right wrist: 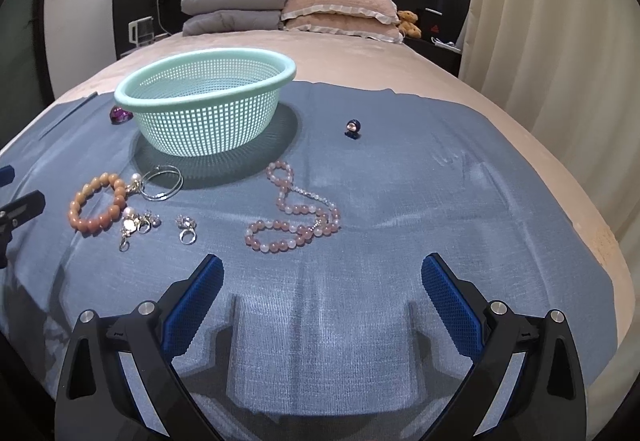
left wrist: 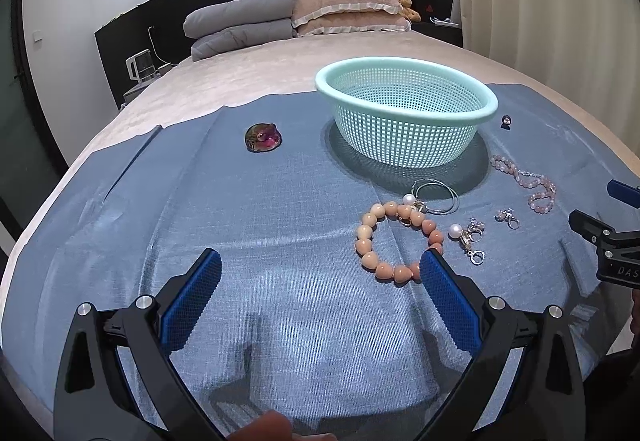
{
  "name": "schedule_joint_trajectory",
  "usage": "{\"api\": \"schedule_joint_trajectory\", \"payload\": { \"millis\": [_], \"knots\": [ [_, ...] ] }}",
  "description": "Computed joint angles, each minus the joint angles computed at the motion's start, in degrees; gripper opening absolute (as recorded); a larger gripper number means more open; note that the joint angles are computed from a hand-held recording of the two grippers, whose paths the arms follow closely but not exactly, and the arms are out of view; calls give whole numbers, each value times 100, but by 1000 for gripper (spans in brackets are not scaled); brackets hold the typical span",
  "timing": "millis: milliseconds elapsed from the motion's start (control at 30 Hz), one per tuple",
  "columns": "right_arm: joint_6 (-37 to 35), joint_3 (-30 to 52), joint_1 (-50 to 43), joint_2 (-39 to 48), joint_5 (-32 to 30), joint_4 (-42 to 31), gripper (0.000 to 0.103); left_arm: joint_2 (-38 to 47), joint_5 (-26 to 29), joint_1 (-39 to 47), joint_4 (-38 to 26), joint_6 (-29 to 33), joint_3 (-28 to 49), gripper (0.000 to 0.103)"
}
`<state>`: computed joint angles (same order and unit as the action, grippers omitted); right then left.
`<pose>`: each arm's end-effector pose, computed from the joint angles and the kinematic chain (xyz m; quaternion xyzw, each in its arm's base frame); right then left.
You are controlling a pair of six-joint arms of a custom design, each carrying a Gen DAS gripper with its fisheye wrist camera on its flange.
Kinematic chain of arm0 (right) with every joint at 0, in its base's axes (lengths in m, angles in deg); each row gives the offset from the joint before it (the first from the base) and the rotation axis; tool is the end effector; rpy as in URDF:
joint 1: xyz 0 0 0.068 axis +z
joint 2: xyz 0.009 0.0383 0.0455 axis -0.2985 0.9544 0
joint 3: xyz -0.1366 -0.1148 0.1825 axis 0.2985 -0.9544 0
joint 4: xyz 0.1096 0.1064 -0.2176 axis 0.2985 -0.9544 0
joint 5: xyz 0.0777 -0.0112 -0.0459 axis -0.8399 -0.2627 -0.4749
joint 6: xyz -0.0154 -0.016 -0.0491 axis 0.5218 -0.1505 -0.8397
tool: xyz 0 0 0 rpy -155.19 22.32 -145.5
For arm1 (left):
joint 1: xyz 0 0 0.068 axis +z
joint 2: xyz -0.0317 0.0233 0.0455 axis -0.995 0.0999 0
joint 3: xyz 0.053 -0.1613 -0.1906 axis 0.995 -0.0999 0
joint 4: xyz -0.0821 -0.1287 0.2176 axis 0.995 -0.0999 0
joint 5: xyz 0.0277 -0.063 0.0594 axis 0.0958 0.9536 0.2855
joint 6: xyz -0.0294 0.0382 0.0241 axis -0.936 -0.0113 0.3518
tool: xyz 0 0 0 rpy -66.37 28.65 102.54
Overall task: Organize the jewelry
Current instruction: 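Move both tools toward the jewelry beside the green colander, then grasp the peach bead bracelet with the left tool while the right tool grasps the pink necklace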
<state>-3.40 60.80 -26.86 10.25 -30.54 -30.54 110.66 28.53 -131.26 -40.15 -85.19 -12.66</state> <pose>0.2247 -0.0294 0.2172 -0.1296 0.8982 -0.0028 0.4200 0.1589 -0.1369 0.2354 -0.0155 0.9060 0.0654 0.4179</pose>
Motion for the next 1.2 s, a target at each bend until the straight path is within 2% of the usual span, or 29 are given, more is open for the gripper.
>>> {"api": "schedule_joint_trajectory", "payload": {
  "millis": [233,433,633,800,833,933,1200],
  "knots": [
    [168,604,11,725,-53,62,95,166,587,565,415,476,131,97],
    [307,1070,318,1402,186,206,95,601,920,1021,831,1060,212,97],
    [351,1478,642,2090,411,341,95,1021,1586,1507,1035,1221,361,97],
    [430,1760,780,2818,795,428,95,1369,1740,1489,1298,1456,384,97],
    [481,1835,737,2989,707,363,95,1472,1812,1501,1358,1490,383,97],
    [573,1884,583,3064,392,286,95,1686,1810,1482,1661,1550,290,99],
    [605,1727,577,3016,347,484,96,1717,1772,1492,1874,1460,159,99]
  ]
}}
